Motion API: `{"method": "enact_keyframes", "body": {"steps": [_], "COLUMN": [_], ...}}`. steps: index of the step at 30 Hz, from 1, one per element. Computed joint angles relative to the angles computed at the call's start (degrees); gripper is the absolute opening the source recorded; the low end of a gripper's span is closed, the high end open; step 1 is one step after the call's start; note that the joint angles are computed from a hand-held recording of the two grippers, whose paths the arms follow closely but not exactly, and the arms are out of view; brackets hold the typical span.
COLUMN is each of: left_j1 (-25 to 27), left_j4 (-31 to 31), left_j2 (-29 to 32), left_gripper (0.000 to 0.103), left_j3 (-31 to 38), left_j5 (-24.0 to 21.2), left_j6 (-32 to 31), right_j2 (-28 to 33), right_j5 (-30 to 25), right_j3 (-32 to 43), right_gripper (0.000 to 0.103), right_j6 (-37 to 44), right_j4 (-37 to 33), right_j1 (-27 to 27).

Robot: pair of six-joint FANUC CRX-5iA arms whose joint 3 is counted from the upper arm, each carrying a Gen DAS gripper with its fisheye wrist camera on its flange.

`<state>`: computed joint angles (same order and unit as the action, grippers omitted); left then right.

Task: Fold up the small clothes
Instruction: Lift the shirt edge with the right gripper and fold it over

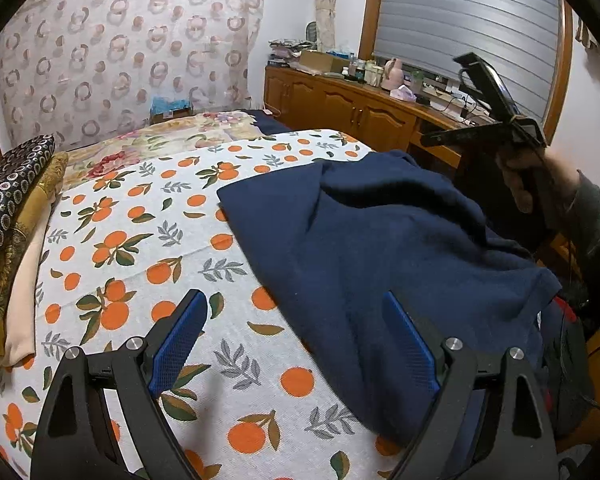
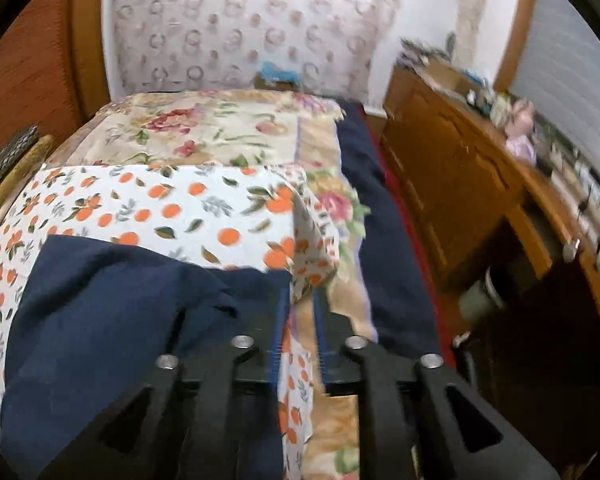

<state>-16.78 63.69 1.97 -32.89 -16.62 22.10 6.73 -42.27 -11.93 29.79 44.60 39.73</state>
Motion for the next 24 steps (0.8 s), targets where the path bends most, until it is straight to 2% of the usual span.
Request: {"method": "enact_keyframes", "body": {"steps": [2,6,8,14,15,16,17,18,20,22,23,24], "left_j1": [0.13,0.13,0.18,0.14,0.12,0.12,0.13,0.01,-0.04,-0.47,-0.73,-0.96], "left_j4": [-0.89,-1.20,-1.29,-1.35,-1.32,-1.32,-1.31,-0.99,-0.80,1.08,2.15,2.49], "left_j2": [0.04,0.27,0.27,0.22,0.20,0.20,0.19,0.15,0.10,0.16,0.12,0.21], "left_gripper": [0.090,0.090,0.090,0.090,0.090,0.090,0.090,0.090,0.090,0.090,0.090,0.090], "left_j3": [0.14,0.33,0.36,0.34,0.31,0.31,0.30,0.22,0.12,-0.10,-0.45,-0.50], "left_j5": [0.11,0.34,0.23,0.19,0.26,0.26,0.25,0.31,0.37,0.34,0.50,0.42], "left_j6": [0.89,1.78,1.80,1.86,1.85,1.85,1.84,1.64,1.56,-0.05,-1.03,-1.40], "right_j2": [-1.88,-3.16,-1.89,2.53,2.61,2.20,1.51,-0.13,-3.63,-5.59,-5.63,-5.51], "right_j5": [4.68,10.13,10.53,5.88,6.19,6.78,7.57,9.17,11.55,9.19,6.54,6.01], "right_j3": [-2.55,-2.77,-0.47,6.09,6.82,7.21,7.19,5.49,0.48,-3.23,-3.67,-4.00], "right_gripper": [0.021,0.028,0.040,0.041,0.034,0.006,0.004,0.004,0.004,0.004,0.004,0.004], "right_j6": [-0.85,5.90,10.53,22.23,24.65,27.56,28.68,27.03,18.30,5.86,2.77,2.13], "right_j4": [-0.20,-7.08,-12.39,-24.86,-27.20,-29.56,-29.95,-27.35,-17.53,-3.73,0.86,2.45], "right_j1": [-0.30,0.22,0.74,-0.25,-0.70,-1.17,-1.29,-1.06,-0.69,-1.15,-1.44,-2.07]}}
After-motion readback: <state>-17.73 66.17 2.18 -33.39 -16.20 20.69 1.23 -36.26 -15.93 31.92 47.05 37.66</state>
